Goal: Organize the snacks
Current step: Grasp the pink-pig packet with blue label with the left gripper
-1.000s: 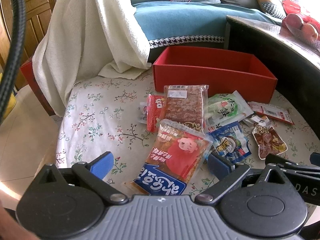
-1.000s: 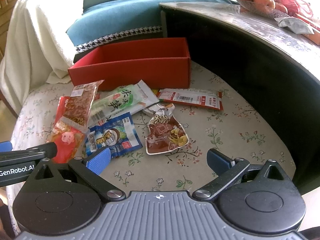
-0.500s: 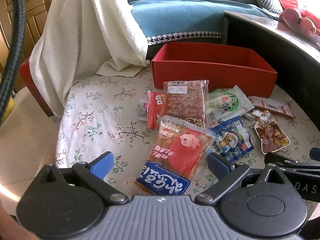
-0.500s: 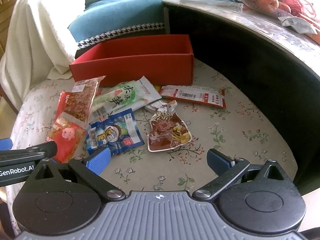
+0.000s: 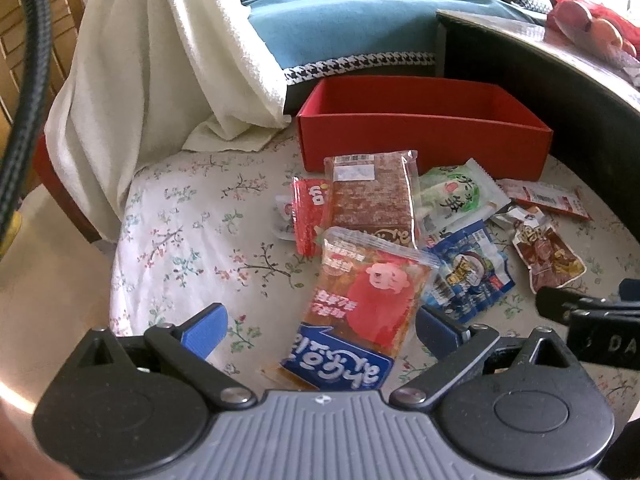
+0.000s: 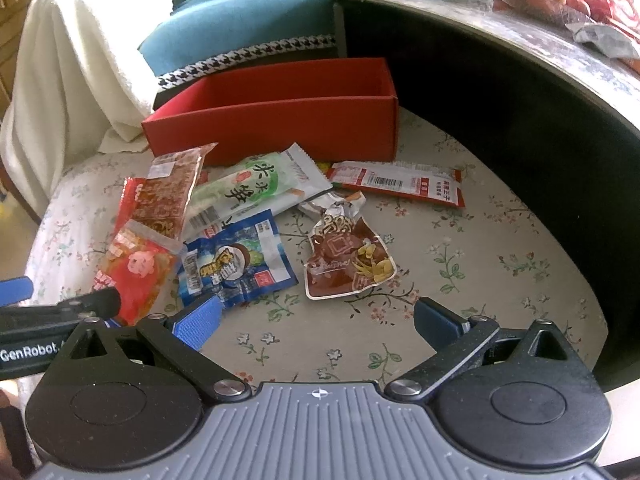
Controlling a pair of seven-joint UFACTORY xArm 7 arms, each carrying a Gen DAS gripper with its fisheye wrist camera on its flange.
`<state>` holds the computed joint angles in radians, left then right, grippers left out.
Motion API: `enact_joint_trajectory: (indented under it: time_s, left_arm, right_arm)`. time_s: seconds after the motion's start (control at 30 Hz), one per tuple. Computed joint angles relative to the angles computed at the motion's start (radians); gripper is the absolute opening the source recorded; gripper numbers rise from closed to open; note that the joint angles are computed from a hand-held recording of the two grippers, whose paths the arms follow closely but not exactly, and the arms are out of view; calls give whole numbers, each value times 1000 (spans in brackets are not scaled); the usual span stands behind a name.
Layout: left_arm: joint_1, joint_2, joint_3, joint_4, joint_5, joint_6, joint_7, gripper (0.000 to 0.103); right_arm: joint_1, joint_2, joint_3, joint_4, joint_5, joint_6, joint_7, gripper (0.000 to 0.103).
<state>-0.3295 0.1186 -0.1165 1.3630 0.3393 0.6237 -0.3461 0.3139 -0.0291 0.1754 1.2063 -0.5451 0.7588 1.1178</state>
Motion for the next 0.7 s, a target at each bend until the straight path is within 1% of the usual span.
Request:
enact_joint_trajectory:
  time_s: [0.07,0.13,0.23,0.27,0.37,0.43,0.47,0.53,0.6,0.7]
  left_arm:
    - [10,7,-1,7,-27,3,48,95]
    - [24,19,-2,25,-71,18,122,95]
    - [65,23,-10,34,-196,13,323,95]
    - [74,21,-9,31,-216,2,381,95]
    - [84,22,-7,24,-238,-32,500,95]
    - [93,40,-17,45,-301,-13,589,95]
    - [94,56,-22,67,-336,15,614,95]
    - [86,90,-24,106,-367,61,619,94]
    - [67,116,-18,130,-355,72,590,94]
    - [57,139,-27,153,-376,90,598,94]
  right_arm:
    - [-1,0,-1,-1,-5,-4,9,103]
    - [-2,0,-2,-3,-5,-10,10,103]
    - [-3,1,-4,-5,9,-10,-5,103]
    - [-4,4,-5,-5,25,-6,-22,103]
    - [-6,10,-11,-13,98,-9,-88,103]
    - [-6,15,-14,-17,137,-14,-130,103]
    - [-6,18,-14,-18,147,-16,-147,103]
    - [-4,27,-14,-13,161,-15,-172,103]
    - [-2,41,-16,0,170,-2,-181,103]
    - [3,58,-19,13,196,7,-209,103]
